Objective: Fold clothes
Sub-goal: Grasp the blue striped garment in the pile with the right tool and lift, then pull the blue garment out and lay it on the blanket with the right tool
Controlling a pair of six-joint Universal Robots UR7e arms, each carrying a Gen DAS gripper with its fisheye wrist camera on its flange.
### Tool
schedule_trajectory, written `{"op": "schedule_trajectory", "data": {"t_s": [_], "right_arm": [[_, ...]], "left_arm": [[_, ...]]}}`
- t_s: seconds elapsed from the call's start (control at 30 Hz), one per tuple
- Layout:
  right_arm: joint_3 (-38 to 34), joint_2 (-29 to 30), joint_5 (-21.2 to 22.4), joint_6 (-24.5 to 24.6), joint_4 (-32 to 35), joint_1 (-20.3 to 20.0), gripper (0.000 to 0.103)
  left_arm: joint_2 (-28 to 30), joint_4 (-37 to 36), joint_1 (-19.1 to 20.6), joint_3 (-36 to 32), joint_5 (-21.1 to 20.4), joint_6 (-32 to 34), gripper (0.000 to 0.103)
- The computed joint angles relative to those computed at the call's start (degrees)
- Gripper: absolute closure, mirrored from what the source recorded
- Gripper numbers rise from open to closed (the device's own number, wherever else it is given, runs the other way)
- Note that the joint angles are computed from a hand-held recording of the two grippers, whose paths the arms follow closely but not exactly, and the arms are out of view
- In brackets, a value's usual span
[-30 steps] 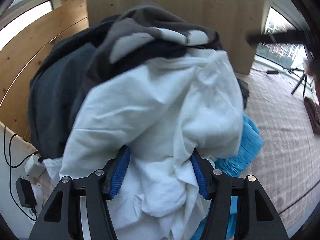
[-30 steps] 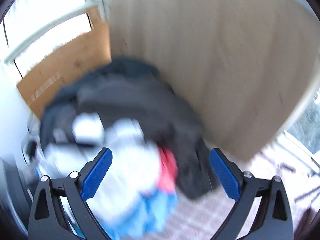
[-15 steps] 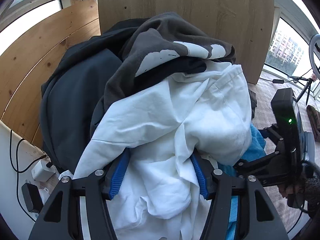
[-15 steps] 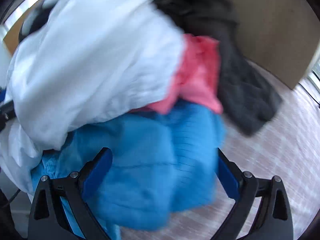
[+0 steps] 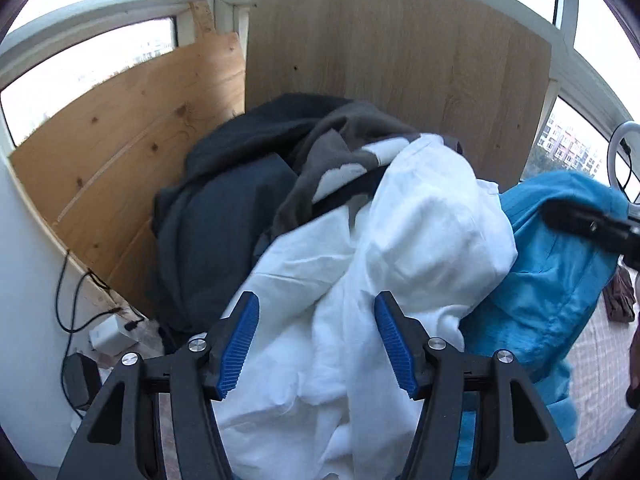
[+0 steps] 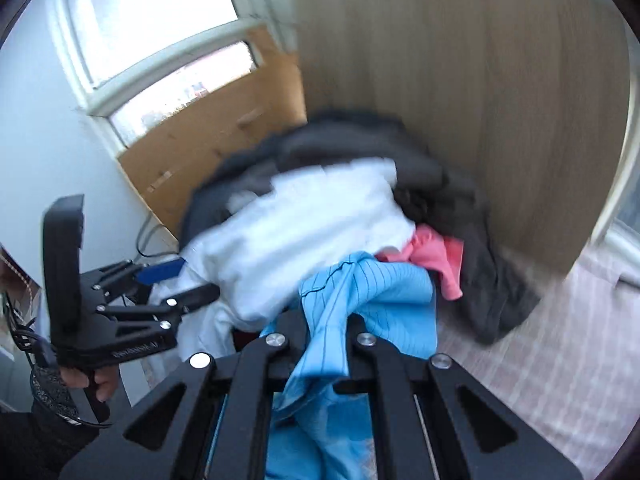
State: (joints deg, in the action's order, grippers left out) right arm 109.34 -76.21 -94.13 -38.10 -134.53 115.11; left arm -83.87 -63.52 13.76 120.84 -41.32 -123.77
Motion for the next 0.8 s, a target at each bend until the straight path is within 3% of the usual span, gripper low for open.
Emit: {"op": "schedule_trajectory", "data": {"t_s": [0.23, 0.37, 0.57, 0.8], "right_arm": [[-10.57, -1.23, 5.77, -0.67, -0.13, 6.16, 0.097], [-19.07, -0.57, 6.18, 3.38, 4.95, 8.16, 0.097], [-18.83, -5.95, 5.01, 3.95, 4.04, 6.59, 0.097], [-21.12, -12.68, 5.78, 4.82, 5.91, 3.38, 0.097]], "left_arm": [[-0.10, 8.96, -3.87, -3.12, 0.70, -8.76, 0.046], [0.99, 9.81, -5.50, -4.09, 1.30, -9.19, 0.046], [2.33, 9.41, -7.95, -5.29, -0.17, -7.81, 0.046], [6.14, 5.29, -6.82, -7.54, 2.38, -3.83, 0.046]]}}
